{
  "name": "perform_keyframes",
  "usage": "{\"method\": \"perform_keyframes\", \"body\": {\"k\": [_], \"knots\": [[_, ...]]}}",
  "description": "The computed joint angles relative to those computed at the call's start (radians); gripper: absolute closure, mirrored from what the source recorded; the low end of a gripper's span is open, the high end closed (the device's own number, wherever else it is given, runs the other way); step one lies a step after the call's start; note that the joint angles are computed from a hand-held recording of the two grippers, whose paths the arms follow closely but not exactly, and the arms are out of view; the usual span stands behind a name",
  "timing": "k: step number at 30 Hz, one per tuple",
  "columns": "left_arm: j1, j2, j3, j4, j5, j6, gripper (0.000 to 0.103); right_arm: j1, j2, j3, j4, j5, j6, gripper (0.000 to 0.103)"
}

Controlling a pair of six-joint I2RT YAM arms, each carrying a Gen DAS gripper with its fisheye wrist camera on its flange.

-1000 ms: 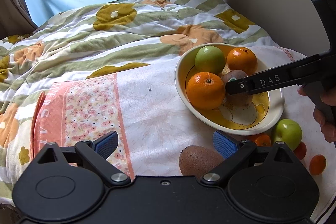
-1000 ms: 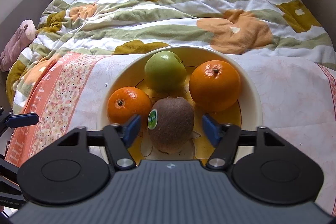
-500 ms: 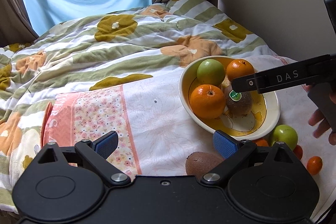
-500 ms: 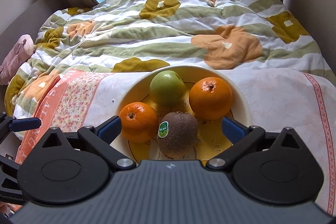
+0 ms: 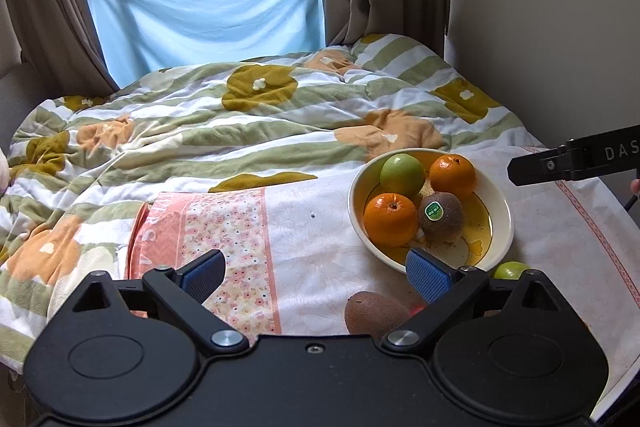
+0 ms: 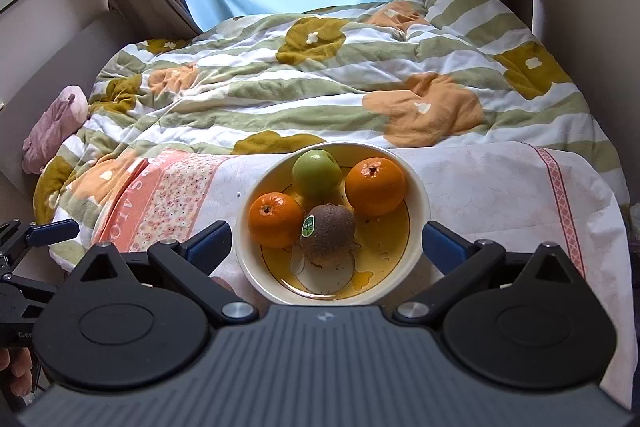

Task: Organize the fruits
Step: 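Release the orange and kiwi into the bowl and withdraw both tools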

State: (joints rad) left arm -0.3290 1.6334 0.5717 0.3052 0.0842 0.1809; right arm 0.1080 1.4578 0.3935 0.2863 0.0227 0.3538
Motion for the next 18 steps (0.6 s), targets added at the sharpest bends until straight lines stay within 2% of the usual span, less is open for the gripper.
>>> {"method": "perform_keyframes", "body": {"k": [5, 10, 14, 18], "knots": [[-0.083, -0.117, -0.101, 0.002, -0.081, -0.083, 0.004, -0.002, -0.205, -0.109, -0.088, 0.031, -0.048, 0.000], [-0.176, -0.171, -0.172, 0.011, -0.167, -0.181, 0.004, -0.034, -0.329, -0.206, -0.130, 0.010, -0.093, 0.000], [-0.238, -0.138, -0.197, 0.041, -0.238, -0.237, 0.004, -0.061, -0.358, -0.287, -0.105, -0.014, -0.119, 0.000], [-0.251, -0.046, -0.183, 0.085, -0.263, -0.302, 0.006, -0.040, -0.306, -0.368, -0.013, 0.023, -0.093, 0.000]]}}
